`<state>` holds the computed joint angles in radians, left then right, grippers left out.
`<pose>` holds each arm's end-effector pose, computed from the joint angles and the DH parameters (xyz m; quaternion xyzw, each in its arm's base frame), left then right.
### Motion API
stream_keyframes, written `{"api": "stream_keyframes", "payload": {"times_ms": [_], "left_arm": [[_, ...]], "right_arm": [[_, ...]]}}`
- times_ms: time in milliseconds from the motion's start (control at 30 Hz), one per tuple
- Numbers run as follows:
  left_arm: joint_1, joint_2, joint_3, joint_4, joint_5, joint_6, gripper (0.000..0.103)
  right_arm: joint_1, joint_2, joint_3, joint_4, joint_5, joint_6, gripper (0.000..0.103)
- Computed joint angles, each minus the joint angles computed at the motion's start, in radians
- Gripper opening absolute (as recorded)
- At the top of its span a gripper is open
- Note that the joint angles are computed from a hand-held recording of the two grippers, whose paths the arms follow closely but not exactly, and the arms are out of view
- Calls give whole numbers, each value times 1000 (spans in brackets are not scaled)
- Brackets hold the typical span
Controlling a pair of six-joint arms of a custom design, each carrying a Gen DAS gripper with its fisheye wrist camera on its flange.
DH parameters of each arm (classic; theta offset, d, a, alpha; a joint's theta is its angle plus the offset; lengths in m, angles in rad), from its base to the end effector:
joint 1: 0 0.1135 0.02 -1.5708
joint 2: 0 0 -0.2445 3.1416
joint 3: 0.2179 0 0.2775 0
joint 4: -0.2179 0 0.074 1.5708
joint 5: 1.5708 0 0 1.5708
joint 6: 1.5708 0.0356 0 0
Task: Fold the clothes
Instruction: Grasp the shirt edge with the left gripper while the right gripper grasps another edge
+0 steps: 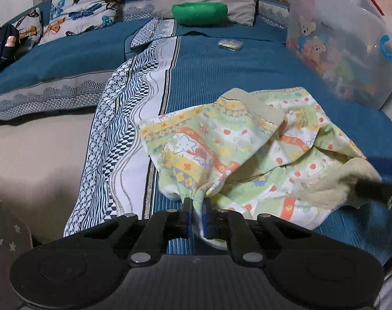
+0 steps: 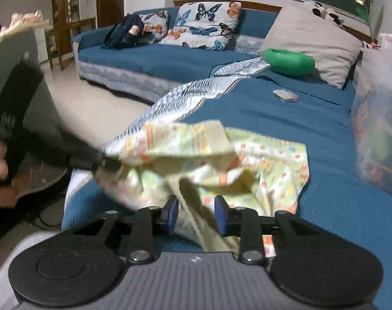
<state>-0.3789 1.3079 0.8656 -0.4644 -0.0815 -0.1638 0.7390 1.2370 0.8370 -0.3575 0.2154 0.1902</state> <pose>0.2747 -0.1062 0.2016 0.0882 0.9406 -0.0502 0.3241 0.2208 0.1909 0.2195 -0.2065 0.8905 0.0879 0.3958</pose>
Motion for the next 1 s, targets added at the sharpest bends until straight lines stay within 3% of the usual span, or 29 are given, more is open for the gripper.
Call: {"api": "stream_keyframes", "payload": {"times_ms": [133,233,267,400,633,700,867,1000], "left_arm": [[-1,13,13,-3,-3,10,13],[-10,15,8,0,-27,15,30],[-14,19,11,-3,-36,16,41],[-26,20,11,5,-53,36,54],[-13,75,35,11,-36,40,58],[-5,80,36,10,-31,36,64],[1,36,-2,0,-27,55,75],[-4,16,-26,-3,-25,46,75]], "right_arm": [[-56,10,32,13,-18,-25,43],[-108,39,55,25,-40,-27,49],[-121,55,64,27,-39,-30,49],[-155,159,113,23,19,-63,50],[-180,299,158,17,19,-28,50],[-175,310,153,19,16,-19,50],[-159,242,87,14,27,25,50],[-133,137,11,-23,57,35,50]]}}
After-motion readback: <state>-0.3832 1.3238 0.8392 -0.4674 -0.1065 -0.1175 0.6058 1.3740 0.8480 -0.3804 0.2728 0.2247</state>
